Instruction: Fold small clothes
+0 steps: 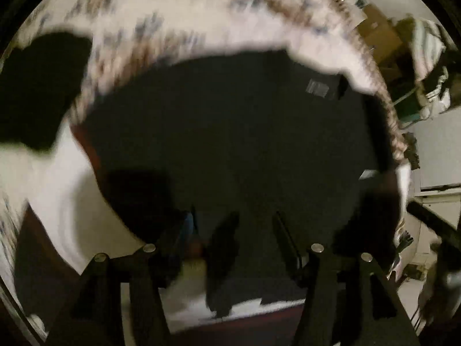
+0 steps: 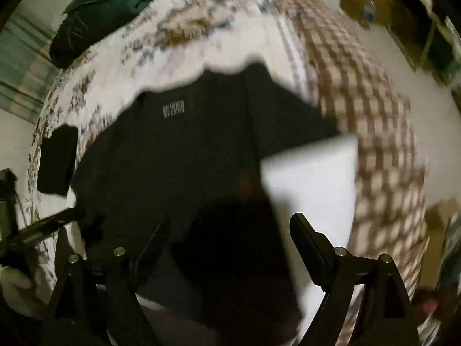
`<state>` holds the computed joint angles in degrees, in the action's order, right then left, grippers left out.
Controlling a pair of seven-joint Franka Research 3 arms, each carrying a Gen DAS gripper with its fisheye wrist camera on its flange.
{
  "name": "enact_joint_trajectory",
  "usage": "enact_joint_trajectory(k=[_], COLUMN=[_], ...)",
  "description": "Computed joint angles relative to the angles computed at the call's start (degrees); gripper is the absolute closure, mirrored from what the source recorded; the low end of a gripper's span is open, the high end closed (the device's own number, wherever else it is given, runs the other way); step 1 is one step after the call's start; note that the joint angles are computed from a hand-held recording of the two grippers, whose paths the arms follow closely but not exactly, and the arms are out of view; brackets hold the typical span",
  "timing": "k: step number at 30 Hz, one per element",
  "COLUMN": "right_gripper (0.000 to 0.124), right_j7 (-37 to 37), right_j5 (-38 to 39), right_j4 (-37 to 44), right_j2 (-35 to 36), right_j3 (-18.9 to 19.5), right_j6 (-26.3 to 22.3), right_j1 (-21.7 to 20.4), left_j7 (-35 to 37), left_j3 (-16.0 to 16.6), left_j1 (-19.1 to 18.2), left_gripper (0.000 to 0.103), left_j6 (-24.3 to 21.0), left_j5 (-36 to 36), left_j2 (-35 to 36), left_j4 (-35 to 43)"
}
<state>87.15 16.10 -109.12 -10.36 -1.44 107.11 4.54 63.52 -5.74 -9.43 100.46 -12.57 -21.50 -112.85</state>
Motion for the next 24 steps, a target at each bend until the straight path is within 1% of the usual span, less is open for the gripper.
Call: enact_joint_trajectory(k=[2, 3, 4, 5, 7, 9, 14, 18, 21, 24], right_gripper=[0.037, 0.037, 0.037, 0.037, 0.037, 0.037, 0.037, 0.037, 0.037, 0.037], right_j7=[2.22, 2.82, 3.34, 4.04, 4.35, 4.74, 5.2, 6.67, 7.99, 8.8], right_j5=[1.87, 2.49, 2.46, 1.6, 0.35, 0.27, -1.04, 1.17, 4.12, 2.92], right_j4=[-5.83, -7.73, -9.63, -11.98, -14.75, -16.74, -18.61, -18.64, -19.88, -21.43], right_j2=[-4.29, -5.31, -6.35, -7.83, -9.74, -11.18, -13.09, -15.46, -18.7, -21.81], right_j3=[-0.21, -0.27, -0.11, 0.35, 0.85, 0.83, 1.13, 0.25, -0.9, -0.57], right_j6=[-0.96, -1.25, -1.09, -0.03, 2.05, 3.57, 4.26, 3.87, 5.41, 6.61], right_j1=[-0.21, -0.27, -0.35, -0.49, -0.58, -0.67, -0.73, -0.97, -1.75, -3.03], left_j7=[-1.24, -1.39, -2.01, -2.42, -2.37, -2.61, -3.51, -5.12, -6.57, -7.28], left_j3=[-1.21, -1.95, -2.83, -3.72, -4.2, -3.98, -3.23, -2.56, -1.52, -0.6], left_j1=[-0.14, -0.26, -0.32, -0.44, -0.99, -1.5, -2.3, -1.13, 0.03, 1.38], left_gripper=[0.049, 0.05, 0.07, 0.083, 0.097, 0.097, 0.099, 0.099, 0.099, 0.1], left_j6=[-0.11, 1.15, 2.05, 2.47, 4.25, 6.79, 9.1, 12.55, 14.13, 14.98], left_j5=[1.57, 3.2, 5.4, 8.03, 10.7, 11.43, 11.66, 13.62, 14.14, 14.66], left_j2=[-0.27, -0.45, -0.67, -0.5, -1.28, -3.0, -5.86, -7.13, -7.87, -6.91], left_j4=[-2.69, -3.76, -4.33, -4.15, -4.07, -4.26, -4.34, -3.88, -3.19, -2.15])
